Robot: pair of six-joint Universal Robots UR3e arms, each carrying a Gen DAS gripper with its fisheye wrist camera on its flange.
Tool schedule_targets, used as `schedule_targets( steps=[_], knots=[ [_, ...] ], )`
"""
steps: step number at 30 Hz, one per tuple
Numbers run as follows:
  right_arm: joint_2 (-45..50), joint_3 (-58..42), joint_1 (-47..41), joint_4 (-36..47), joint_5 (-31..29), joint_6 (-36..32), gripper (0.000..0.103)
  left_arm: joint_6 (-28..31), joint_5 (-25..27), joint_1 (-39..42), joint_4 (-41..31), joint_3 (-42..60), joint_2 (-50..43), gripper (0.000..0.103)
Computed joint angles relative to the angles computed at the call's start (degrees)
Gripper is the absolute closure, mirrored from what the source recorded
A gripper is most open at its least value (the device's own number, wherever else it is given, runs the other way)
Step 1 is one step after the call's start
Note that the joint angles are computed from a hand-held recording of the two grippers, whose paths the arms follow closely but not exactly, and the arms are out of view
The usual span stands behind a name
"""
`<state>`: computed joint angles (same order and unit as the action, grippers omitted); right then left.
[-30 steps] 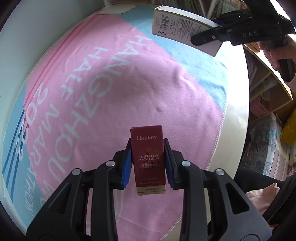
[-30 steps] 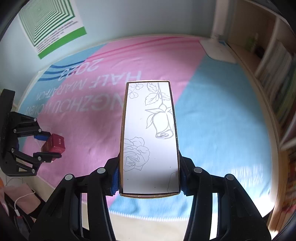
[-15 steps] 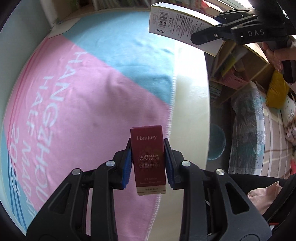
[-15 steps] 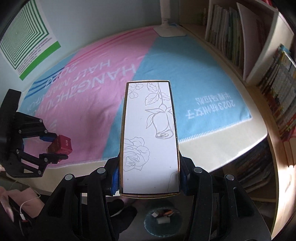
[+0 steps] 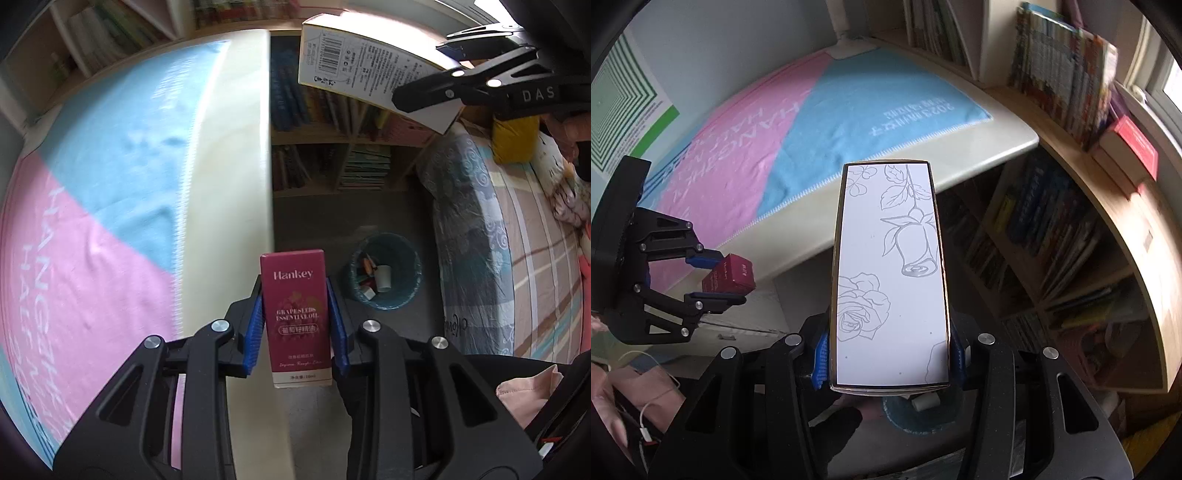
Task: Collect trash
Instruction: 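Carry the red box and white box over the wastebasket with both tools, then open both tools to drop the red box and white box into the wastebasket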
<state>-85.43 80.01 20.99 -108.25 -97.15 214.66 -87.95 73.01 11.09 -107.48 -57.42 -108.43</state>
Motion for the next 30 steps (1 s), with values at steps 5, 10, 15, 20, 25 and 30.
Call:
schedule_targets(
  steps=[5,10,15,20,25,30],
  knots=[
    [-10.24,11.92,3.38,0.17,-1.62,7.91,0.054,2.39,1.73,-4.12,3.3,-11.52,7.59,0.074],
    [-18.46,20.86,7.6,1.29,-2.68,16.85,0.054,3.62,2.82,-8.2,4.63,-19.74,13.99,0.074],
    [-24.32,27.32,12.78,2.05,-4.0,26.94,0.054,4.63,3.93,-12.27,5.59,-25.74,18.66,0.074],
    [-27.69,31.55,17.61,2.31,-5.3,36.0,0.054,5.08,5.25,-16.05,6.53,-29.68,21.14,0.074],
    [-30.38,35.38,20.67,1.73,-5.28,42.59,0.054,5.84,6.75,-19.3,7.31,-32.03,22.19,0.074],
    [-32.19,37.91,23.99,1.61,-5.81,48.56,0.054,4.99,7.78,-23.34,9.13,-35.41,23.34,0.074]
  ],
)
